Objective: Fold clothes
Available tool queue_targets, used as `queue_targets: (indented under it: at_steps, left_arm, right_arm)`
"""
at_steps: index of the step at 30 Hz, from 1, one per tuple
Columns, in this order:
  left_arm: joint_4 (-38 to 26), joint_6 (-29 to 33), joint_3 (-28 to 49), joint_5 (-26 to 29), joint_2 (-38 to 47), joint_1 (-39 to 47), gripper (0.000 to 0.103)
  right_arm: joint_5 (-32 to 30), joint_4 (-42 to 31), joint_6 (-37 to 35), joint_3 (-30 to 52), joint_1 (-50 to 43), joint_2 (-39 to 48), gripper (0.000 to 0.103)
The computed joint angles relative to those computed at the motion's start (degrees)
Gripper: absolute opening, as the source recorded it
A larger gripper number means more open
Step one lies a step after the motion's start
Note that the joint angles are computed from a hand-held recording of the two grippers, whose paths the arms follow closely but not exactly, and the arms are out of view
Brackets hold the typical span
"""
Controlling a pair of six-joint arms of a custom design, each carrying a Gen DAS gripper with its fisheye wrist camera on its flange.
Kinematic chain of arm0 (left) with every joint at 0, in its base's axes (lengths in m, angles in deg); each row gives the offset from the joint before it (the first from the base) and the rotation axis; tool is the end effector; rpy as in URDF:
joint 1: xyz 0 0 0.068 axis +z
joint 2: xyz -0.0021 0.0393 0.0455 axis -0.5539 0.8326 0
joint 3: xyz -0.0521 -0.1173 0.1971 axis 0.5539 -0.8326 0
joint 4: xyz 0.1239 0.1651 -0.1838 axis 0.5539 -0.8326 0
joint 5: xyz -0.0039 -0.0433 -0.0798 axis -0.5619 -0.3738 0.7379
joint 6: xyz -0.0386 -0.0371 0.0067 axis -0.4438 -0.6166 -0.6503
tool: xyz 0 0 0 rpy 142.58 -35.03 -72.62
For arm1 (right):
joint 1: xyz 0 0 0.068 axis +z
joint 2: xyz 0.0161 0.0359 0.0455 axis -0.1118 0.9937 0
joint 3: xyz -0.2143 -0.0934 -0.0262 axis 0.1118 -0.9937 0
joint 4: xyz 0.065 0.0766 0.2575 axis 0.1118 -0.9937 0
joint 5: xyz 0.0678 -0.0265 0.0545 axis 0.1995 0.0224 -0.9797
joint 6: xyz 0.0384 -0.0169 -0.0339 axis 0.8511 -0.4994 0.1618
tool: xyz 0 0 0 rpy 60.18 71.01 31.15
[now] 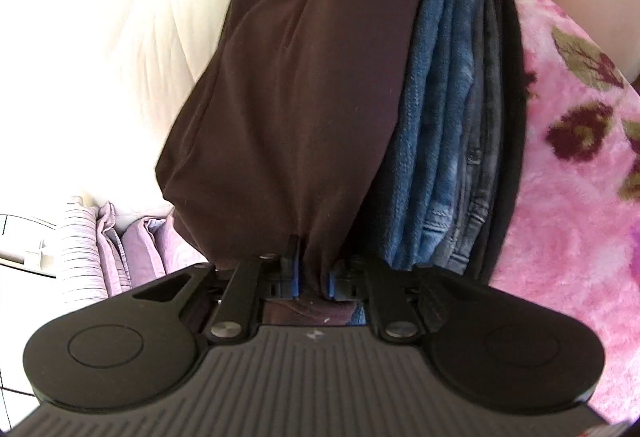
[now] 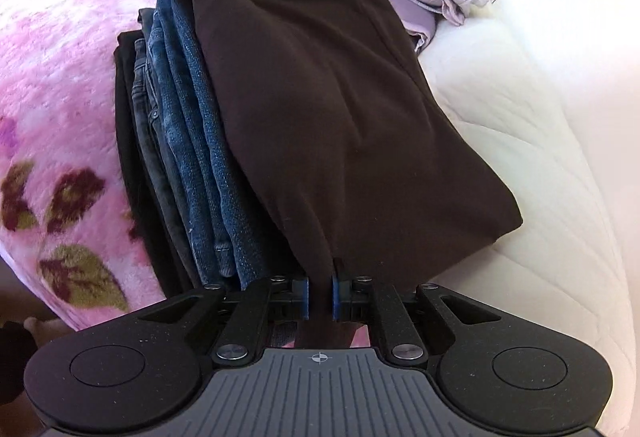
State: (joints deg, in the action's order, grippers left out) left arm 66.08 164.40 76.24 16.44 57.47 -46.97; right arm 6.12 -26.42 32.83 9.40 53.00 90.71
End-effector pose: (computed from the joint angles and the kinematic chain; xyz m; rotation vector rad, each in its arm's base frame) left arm 0.4184 -0.1185 0.1165 2.1326 0.9029 0.1398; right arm 0.1486 0.2042 0.2040 -0.4244 2.5013 -0.7248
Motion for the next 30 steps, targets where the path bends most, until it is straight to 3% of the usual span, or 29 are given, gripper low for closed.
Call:
queue_targets:
  at_steps: [4, 8, 11, 13, 15, 19, 22, 27, 30]
  left_arm:
    - [-1.5, -3.7, 0.9, -0.3, -0.4, 1.6, 0.014]
    - [-9.0, -9.8, 6.1, -2.5, -0.5, 3.7, 0.019]
    - [-15.6, -16.8, 6.2, -6.3, -5.6, 5.0, 0.025]
    - [-20.3, -22.6, 6.9, -8.6, -8.7, 6.5, 0.025]
    - [-24.2, -29.1, 9.1, -10.2, -9.6, 8.7, 0.025]
    - [-37.8, -42.0, 20.5, -11.2, -7.2, 12.3, 0.027]
    - [-46.5, -48.1, 27.2, -11.3, -6.7, 14.3, 0.031]
    - [-47.0, -56.5, 22.1, -10.2, -12.0, 15.0, 0.045]
    - [-51.3, -56.7, 24.0, -8.1, -11.8, 16.9, 0.054]
  right_arm:
    - [-0.4, -2.3, 2.2, 3.3, 0.9, 4.2, 0.009]
    - [-3.1, 0.1, 3.0, 5.5, -1.5, 7.4, 0.010]
    - [-6.2, -1.3, 4.1, 8.5, -2.8, 9.4, 0.026]
    - [-7.5, -4.9, 9.5, 10.9, -2.4, 9.4, 0.062]
    - [-8.2, -7.6, 16.7, 12.7, -1.9, 8.7, 0.071]
    - [-10.4, -7.3, 28.8, 13.7, -2.0, 4.9, 0.071]
    - [-12.2, -4.6, 36.7, 13.1, -2.9, 1.6, 0.071]
    - [-14.3, -0.2, 49.9, 10.7, -3.3, -3.0, 0.071]
    - [-12.9, -5.1, 54.9, 16.8, -1.6, 0.7, 0.071]
